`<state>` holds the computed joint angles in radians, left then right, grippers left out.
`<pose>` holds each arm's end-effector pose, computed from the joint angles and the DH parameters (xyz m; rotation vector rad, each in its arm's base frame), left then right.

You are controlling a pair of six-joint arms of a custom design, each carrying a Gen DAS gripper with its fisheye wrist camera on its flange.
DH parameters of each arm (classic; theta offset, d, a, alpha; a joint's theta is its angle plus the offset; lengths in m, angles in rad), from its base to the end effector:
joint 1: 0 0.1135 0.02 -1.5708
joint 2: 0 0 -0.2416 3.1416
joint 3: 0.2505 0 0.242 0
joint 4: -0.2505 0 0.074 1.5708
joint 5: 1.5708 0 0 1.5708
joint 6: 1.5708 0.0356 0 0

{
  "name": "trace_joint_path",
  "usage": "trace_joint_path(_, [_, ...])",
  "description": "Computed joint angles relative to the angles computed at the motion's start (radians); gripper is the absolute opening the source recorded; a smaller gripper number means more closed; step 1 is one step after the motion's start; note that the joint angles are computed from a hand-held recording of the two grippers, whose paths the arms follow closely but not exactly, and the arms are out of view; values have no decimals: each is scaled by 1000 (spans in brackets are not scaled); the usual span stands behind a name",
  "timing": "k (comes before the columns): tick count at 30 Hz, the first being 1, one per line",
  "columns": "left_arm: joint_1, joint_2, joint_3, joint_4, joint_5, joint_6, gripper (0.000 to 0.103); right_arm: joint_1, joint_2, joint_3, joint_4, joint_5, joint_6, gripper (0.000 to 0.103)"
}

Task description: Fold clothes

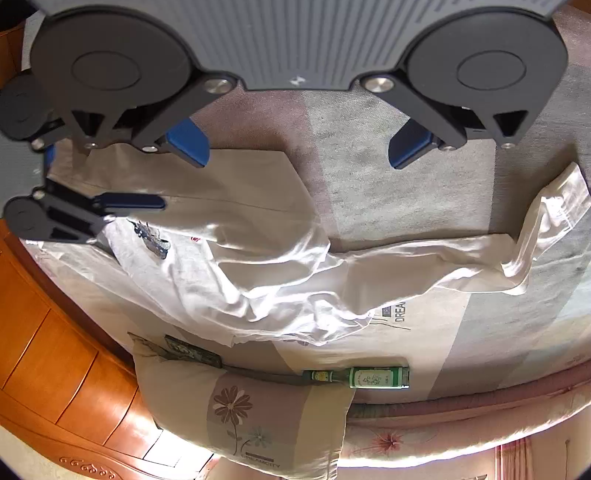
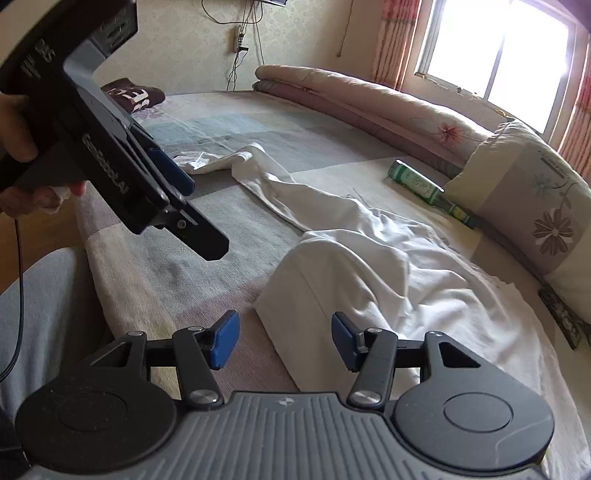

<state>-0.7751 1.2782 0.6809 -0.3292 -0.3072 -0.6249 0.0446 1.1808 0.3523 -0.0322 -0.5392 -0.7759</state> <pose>0.1809 -0.1622 0.1763 0.0576 2.4510 -0.2366 0.1980 0.0271 0.1255 -1.1255 2.0011 0.2866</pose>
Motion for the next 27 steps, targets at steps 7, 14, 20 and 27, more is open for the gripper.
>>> trace_joint_path(7, [131,-76,-64,12,155,119,102,314,343,-15,454,322,201,67])
trace_joint_path(14, [160,-108,-142,83,198,118,102,364,492,13,577,384,262,78])
trace_joint_path(20, [163,-110,-178,173,212,81,102,296,542,102,506,326,319,77])
trace_joint_path(27, [178,-134,-208,211,224,42,102,275,590,138,621,446,306,76])
